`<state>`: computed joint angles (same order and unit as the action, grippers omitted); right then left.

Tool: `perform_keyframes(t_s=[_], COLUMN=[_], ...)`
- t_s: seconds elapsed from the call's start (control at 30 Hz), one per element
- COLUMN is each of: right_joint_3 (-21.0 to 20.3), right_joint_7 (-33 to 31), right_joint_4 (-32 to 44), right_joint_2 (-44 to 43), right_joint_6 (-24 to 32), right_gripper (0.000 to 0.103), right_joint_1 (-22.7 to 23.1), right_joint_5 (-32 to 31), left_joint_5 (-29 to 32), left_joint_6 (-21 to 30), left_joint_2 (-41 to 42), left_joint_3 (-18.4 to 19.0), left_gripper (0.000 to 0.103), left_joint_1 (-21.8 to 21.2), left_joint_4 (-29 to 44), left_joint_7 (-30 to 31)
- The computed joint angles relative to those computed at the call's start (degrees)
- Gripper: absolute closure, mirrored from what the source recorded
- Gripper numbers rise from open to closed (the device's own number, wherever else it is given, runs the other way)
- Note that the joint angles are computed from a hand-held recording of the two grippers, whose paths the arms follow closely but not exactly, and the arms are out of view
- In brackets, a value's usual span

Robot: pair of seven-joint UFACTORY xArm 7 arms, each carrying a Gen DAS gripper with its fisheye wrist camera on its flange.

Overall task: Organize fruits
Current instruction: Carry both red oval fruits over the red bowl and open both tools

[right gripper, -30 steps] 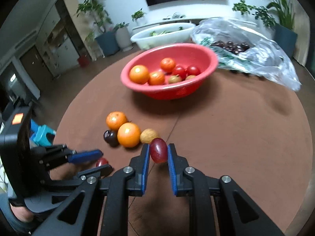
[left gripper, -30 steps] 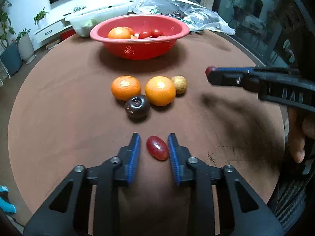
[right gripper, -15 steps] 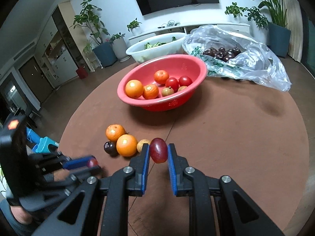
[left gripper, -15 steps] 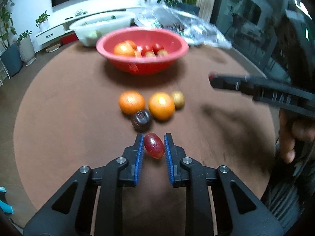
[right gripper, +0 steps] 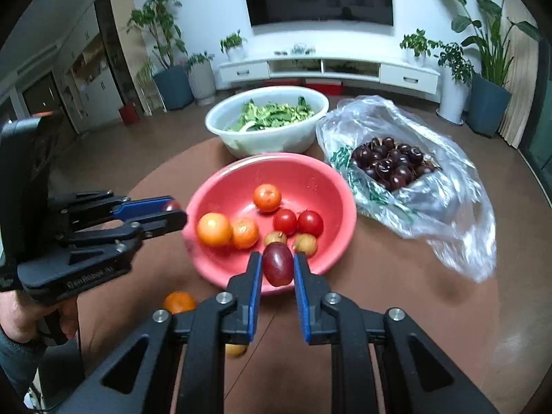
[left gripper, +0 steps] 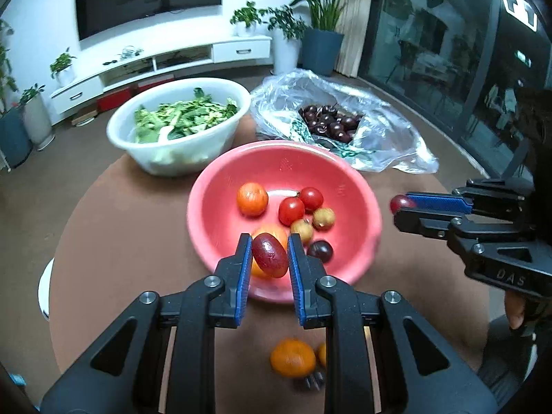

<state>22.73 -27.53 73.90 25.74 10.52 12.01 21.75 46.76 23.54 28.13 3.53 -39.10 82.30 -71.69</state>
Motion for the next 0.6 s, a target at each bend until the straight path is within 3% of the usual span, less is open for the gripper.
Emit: perform_keyframes(t_s=[0.2, 0.33, 0.6], right_joint_3=[-8.76, -10.73, -11.56], right_joint_7=[8.04, 11.12, 14.30], right_joint_4=[11.20, 15.79, 18.75], right_joint_2=[7.76, 11.41, 14.62], right_joint_6=[5.94, 8.20, 9.78], right_gripper=[0.083, 0.083, 0.082], right_joint_1=[8.28, 10.38, 11.33], right_joint_5=[-9.87, -13.96, -17.89], left_joint_5=[-7.74, -10.93, -13.51], left_joint_6=[0.57, 0.38, -0.17], left_joint_2=[8.58, 11.99, 12.01], left_joint_3=[-1.24, 0.28, 2.76], left_gripper=[0.084, 0.084, 0.078], left_joint_1=[2.65, 1.75, -0.06], left_joint_4=[8.83, 12.43, 11.96], left_joint_7=[10.33, 13.83, 14.88])
